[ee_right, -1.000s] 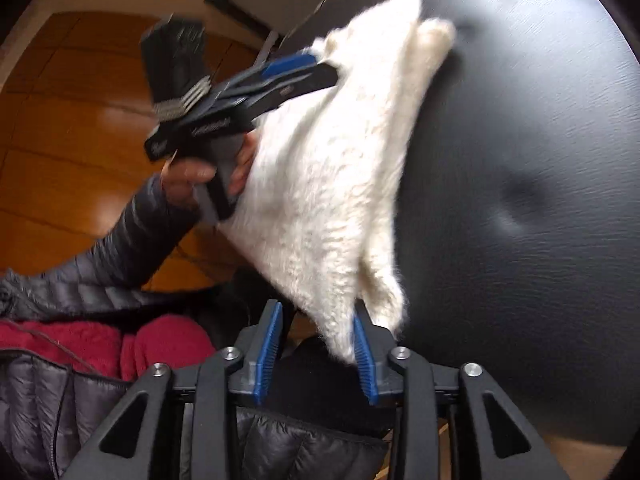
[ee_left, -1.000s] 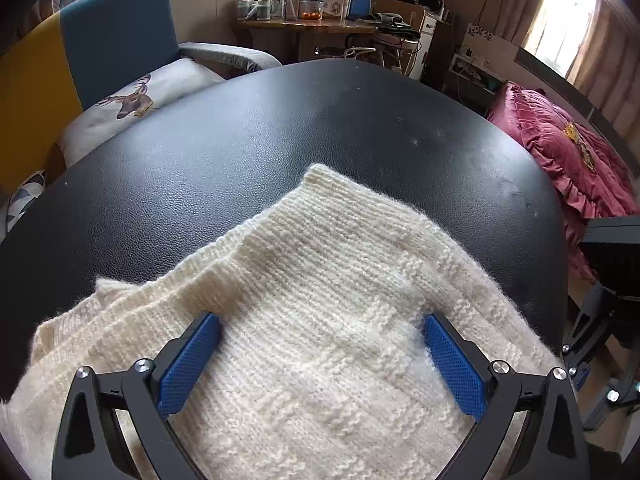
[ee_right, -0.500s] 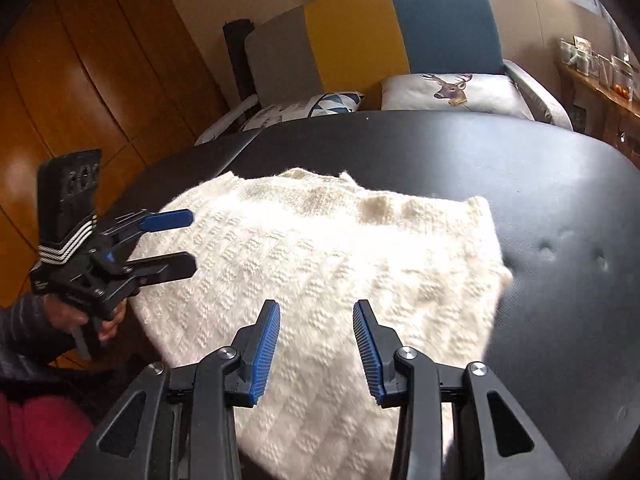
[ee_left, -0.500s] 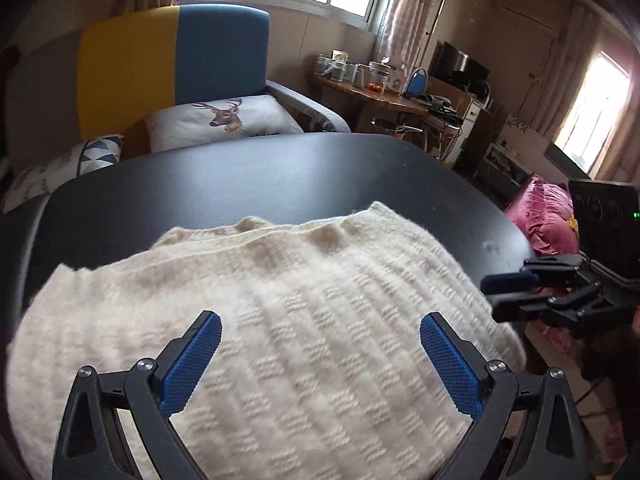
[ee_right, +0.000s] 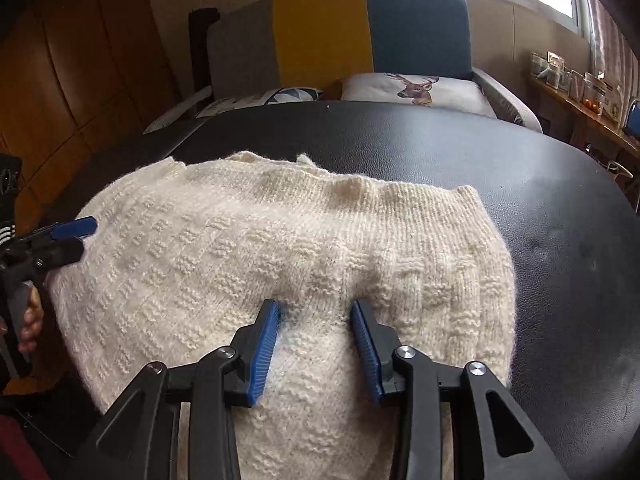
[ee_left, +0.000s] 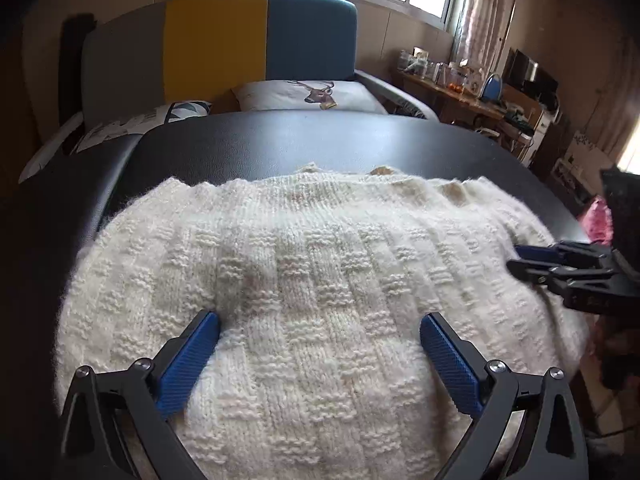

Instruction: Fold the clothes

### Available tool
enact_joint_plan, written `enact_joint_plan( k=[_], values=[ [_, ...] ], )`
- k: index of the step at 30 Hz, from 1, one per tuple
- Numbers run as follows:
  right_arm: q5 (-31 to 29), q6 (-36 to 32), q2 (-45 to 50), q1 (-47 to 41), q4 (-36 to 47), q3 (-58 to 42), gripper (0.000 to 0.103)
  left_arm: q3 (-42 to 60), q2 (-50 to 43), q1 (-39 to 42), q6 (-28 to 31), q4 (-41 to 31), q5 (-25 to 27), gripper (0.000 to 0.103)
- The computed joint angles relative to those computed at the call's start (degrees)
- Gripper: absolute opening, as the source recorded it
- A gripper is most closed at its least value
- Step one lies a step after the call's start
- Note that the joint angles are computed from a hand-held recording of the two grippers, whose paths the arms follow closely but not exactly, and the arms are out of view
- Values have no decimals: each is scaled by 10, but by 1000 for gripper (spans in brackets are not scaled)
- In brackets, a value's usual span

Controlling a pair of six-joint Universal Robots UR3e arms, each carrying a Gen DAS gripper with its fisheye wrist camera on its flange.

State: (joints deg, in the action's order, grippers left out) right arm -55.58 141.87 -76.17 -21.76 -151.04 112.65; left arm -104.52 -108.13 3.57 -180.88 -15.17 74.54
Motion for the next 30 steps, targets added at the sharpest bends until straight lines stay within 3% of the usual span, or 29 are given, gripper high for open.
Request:
enact_joint_plan(
  k=[4,7,9,13,15,18,20,27,29,30],
  values=[
    [-43,43,-27,29,-36,16,40,-138,133,126,-11,39,-132,101],
    [-27,52,-42,57,-24,11,41,-235,249,265,19,-3,-239,101],
    [-16,51,-30,89,10,-21,46,-281,321,368,102,-111,-322,101],
    [-10,59,15,161,60,-95,50,-289,404,505,361,-469,-435,101],
    [-16,66,35,194,69,-126,51,-263,372,507,433,-554,-447,99],
    [-28,75,69,228,79,-173,51,-227,329,494,500,-622,-449,89],
    [-40,82,89,243,82,-197,51,-203,307,483,539,-660,-452,89],
    [-49,86,116,247,93,-219,53,-153,235,457,579,-701,-433,84],
    [-39,87,122,241,96,-222,54,-139,224,462,608,-743,-436,82],
    [-38,88,126,239,102,-228,54,-131,220,464,621,-764,-433,77]
  ],
)
